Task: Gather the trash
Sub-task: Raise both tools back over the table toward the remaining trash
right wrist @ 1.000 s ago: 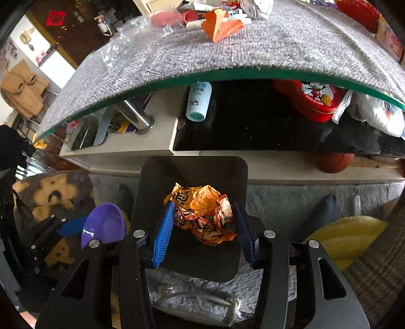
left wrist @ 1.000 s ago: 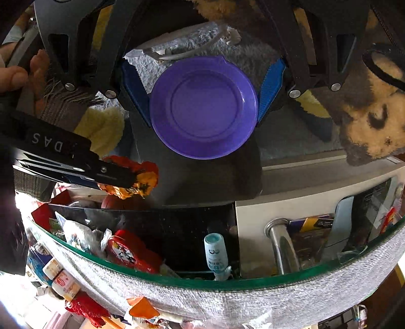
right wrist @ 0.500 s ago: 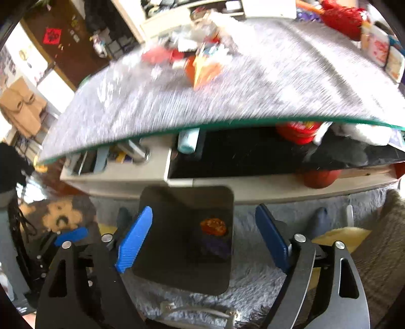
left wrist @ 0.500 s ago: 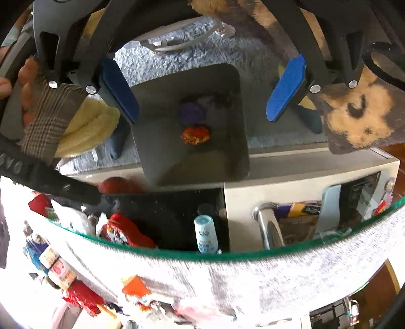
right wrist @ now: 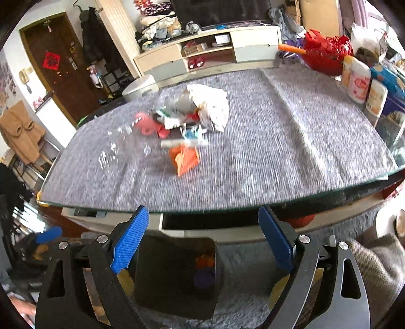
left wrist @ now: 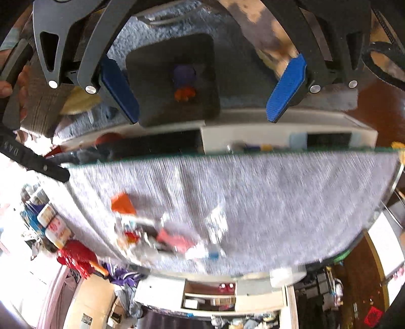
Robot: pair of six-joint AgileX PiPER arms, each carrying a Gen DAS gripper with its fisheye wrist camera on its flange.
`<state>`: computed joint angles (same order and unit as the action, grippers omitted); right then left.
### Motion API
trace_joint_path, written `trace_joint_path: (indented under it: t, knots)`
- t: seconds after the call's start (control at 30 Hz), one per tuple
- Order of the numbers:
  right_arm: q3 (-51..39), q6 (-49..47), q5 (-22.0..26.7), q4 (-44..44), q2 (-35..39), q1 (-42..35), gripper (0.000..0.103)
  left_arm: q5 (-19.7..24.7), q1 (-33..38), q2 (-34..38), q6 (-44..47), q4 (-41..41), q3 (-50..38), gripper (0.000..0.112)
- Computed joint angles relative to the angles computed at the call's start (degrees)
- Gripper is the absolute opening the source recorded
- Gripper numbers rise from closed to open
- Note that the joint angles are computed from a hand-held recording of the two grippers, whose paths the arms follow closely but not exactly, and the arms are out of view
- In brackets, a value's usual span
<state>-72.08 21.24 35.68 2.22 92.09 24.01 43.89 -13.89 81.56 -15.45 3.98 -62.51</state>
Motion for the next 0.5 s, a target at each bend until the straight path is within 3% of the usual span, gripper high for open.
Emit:
trace_joint_path:
  t: [0.17, 0.5]
  knots:
    - [-6.88, -1.66, 1.69, 0.00, 5.21, 0.17, 0.089, 3.00, 1.53, 4.49, -0.13, 3.58, -9.47, 0.095]
    - [-18.71, -4.47, 4.84, 0.35, 15.61, 0.99, 0.082, 5.90, 5.37, 17.69, 5.36, 0.24, -26.39, 0.095]
